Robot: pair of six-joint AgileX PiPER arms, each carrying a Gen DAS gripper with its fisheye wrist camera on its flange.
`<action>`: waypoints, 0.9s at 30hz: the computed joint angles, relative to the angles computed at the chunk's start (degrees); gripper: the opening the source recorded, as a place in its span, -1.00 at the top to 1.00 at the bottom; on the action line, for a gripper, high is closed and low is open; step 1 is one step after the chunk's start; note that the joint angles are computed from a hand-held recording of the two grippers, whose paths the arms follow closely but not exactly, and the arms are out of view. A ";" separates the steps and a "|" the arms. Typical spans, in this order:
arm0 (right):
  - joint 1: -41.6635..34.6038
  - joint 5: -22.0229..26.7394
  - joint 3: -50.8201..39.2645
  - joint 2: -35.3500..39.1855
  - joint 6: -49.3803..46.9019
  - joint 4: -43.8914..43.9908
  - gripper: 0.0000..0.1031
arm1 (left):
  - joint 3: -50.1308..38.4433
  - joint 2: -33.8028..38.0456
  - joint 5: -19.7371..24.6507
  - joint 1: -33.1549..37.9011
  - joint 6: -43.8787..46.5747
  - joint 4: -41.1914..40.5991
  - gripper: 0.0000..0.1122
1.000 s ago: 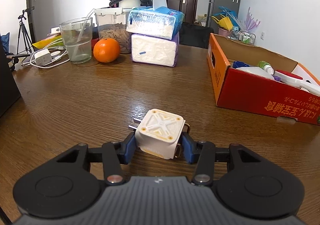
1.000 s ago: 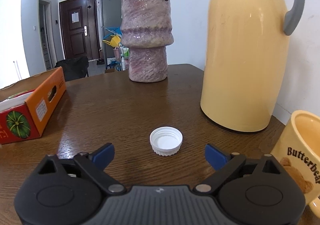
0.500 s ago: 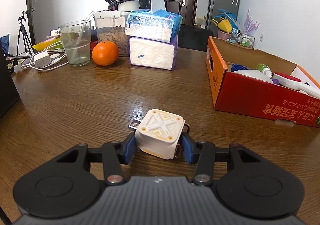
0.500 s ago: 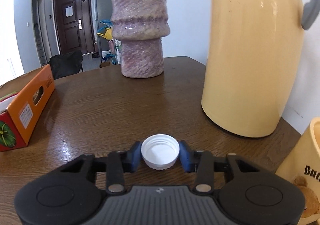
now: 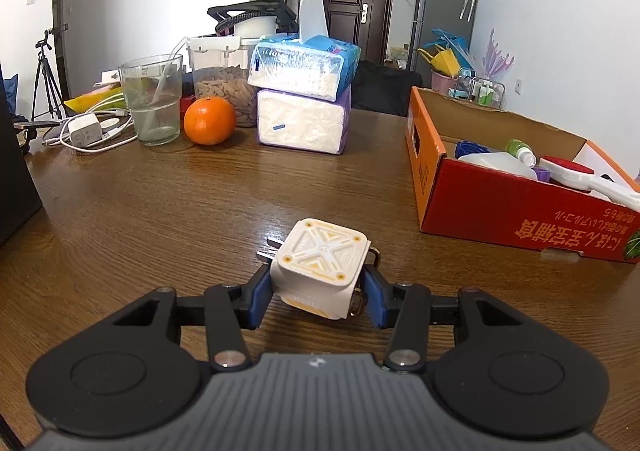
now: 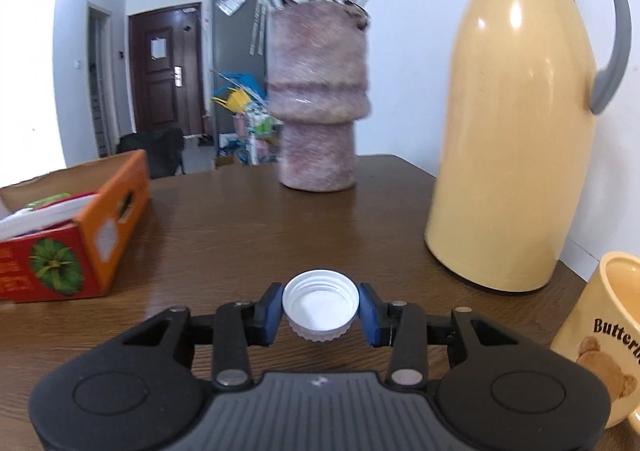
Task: Organize rigid objects
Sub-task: 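Close the left tool on the cream plug adapter while the right tool grasps the white cap, then carry the plug adapter and white cap over the red box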
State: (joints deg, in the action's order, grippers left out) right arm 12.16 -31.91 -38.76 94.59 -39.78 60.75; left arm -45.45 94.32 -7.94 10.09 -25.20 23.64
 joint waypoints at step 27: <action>26.69 -10.68 7.11 -8.04 -0.26 8.31 0.24 | 14.69 -17.54 -3.14 -8.47 12.44 -14.78 0.14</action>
State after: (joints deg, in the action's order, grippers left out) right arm 38.84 -42.59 -31.65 86.55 -40.03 69.05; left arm -30.76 76.78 -11.08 1.63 -12.76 8.86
